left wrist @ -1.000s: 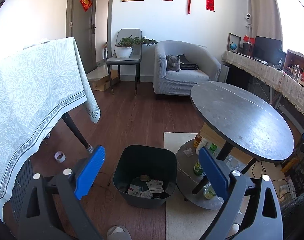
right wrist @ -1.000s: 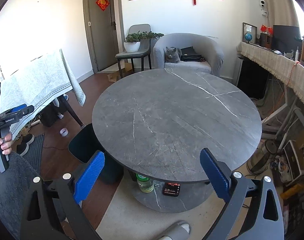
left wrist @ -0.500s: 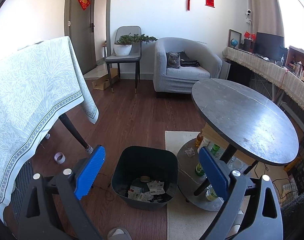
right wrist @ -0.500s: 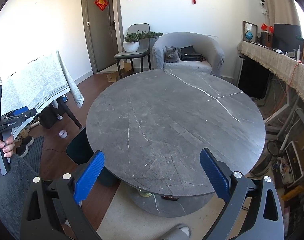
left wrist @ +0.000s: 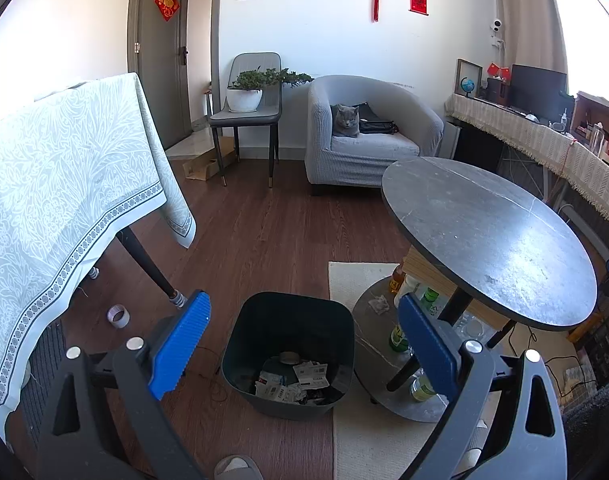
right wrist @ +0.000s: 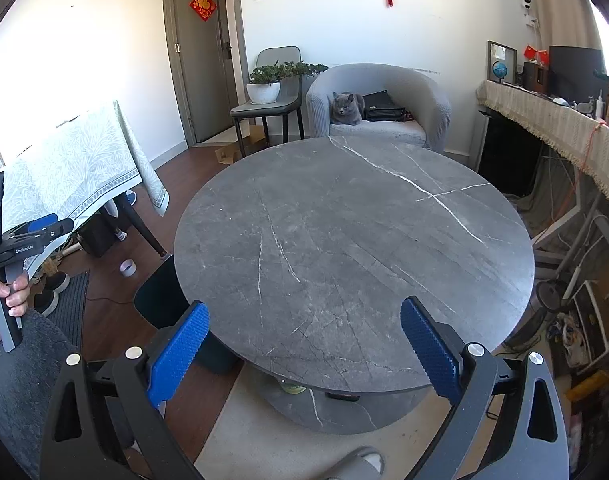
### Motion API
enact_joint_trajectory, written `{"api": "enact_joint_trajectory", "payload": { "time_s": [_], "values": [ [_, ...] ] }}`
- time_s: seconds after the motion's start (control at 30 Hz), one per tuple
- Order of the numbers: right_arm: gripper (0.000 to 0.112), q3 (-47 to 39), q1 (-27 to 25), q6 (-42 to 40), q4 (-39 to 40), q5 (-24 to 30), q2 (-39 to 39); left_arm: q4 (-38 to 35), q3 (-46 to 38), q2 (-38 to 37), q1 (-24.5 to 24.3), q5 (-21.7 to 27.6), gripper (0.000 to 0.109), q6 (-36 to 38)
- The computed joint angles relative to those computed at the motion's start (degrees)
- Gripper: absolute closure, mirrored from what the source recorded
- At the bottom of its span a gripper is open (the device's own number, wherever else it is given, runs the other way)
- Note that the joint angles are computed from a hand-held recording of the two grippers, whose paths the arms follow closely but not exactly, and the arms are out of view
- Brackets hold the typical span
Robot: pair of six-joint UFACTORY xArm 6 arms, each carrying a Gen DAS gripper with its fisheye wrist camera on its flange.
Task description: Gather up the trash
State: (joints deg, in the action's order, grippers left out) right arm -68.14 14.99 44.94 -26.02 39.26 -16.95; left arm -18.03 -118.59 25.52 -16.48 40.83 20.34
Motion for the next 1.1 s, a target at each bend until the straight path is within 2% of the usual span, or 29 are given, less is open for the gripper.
{"api": "enact_joint_trajectory", "payload": {
  "time_s": [1.1],
  "values": [
    [0.015,-0.32,0.0,0.08,-0.06,0.23,0.1,-0.88,-0.72,0.59,0.08,1.0,0.012,0.47]
  ]
}}
